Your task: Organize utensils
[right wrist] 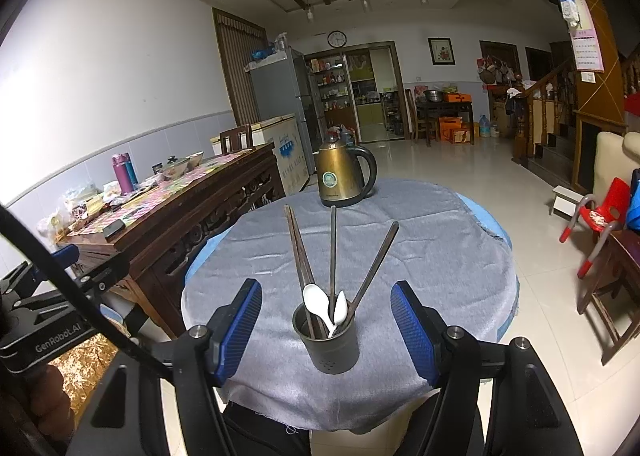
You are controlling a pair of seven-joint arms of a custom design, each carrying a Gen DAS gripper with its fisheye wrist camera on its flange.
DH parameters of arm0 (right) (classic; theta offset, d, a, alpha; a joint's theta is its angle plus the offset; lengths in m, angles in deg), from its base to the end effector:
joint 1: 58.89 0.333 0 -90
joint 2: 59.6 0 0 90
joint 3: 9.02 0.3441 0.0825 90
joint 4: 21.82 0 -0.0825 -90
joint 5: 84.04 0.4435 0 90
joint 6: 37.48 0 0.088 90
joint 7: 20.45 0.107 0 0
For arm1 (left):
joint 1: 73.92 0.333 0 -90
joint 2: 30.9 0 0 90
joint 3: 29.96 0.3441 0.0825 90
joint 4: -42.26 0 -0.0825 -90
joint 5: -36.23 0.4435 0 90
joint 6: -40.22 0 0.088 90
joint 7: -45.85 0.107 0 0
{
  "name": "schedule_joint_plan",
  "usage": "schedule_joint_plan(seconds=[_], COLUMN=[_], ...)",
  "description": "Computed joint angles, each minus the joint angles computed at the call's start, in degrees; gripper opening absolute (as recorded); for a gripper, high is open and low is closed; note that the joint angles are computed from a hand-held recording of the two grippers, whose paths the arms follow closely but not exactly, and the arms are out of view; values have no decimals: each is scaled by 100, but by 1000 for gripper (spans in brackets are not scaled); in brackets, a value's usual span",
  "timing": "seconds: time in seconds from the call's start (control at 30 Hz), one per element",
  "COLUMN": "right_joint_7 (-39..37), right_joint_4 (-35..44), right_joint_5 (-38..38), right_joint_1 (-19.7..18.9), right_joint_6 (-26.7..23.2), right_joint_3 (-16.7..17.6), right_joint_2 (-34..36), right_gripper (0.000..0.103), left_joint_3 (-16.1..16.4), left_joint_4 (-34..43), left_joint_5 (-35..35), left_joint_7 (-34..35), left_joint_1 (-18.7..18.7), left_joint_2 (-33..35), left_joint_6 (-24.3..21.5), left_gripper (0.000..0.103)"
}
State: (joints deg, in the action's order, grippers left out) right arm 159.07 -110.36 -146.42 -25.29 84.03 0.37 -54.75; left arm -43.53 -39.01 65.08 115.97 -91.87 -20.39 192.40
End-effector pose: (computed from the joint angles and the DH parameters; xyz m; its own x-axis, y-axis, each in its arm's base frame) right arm 0.5342 0.4358 0.6965 -0.3164 -0.9291 -0.1914 -0.3645 0.3054 -0.8797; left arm 0.6209 -0.3724 0.7490 -0.3759 -0.9140 -0.1528 -0.3606 0.2961 -0.8845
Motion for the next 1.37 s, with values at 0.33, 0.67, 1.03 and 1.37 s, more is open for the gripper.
schedule_joint_plan(seconds=[0.33,0.67,1.03,1.37], right_joint_7=[-100,-238,-512,-428], right_joint_4=[162,246,374,53], right_joint_5=[29,118,338,689], right_joint_1=[31,56,-27,-238], right_joint_6=[63,136,390,725], right_joint_3=[-35,-98,-200,-300], right_joint_2=[108,208,347,268], right_gripper=[71,71,71,71], left_joint_3=[21,13,62,-53], left_joint_4=[43,64,502,1716], left_joint_5=[-7,-70,59,-552], left_joint_7=[-32,-15,-74,523], left_joint_1=[3,32,-81,-188], left_joint_2=[13,29,350,1286], left_joint_6=[-81,-133,-513,-1374], left_gripper=[88,88,88,88])
